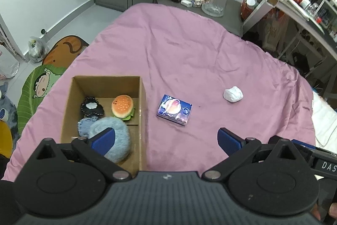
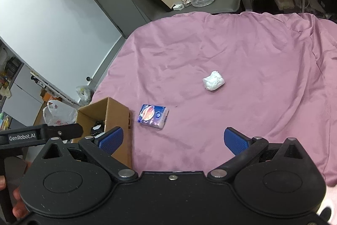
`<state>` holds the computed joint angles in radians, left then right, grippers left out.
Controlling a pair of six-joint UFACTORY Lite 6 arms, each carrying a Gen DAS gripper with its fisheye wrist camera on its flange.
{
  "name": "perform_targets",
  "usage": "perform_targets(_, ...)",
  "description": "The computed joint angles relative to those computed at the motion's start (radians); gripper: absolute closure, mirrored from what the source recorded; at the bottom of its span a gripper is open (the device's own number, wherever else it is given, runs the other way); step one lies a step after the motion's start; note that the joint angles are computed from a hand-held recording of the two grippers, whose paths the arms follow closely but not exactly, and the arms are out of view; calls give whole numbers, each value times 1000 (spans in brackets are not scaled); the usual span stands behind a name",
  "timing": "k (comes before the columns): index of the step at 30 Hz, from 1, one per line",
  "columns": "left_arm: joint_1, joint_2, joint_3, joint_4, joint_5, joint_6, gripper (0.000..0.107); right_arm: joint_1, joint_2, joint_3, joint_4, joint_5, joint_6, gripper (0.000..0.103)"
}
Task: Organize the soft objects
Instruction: 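Move both grippers toward the blue tissue pack and white paper ball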
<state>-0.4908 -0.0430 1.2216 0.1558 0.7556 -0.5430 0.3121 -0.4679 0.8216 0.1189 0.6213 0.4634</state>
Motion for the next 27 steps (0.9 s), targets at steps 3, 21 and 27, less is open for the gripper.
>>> perform_targets(3,-16,68,46,4,-8,-24,4,-66,45,15,83,-7,-131,0)
perform_targets(21,-26,447,321,-20,-84,26,5,-273,344,91,350,-103,-553,4)
perform_targets(27,-22,598,440,-50,-94,75,7,-287,486,145,406,-146,-635,13)
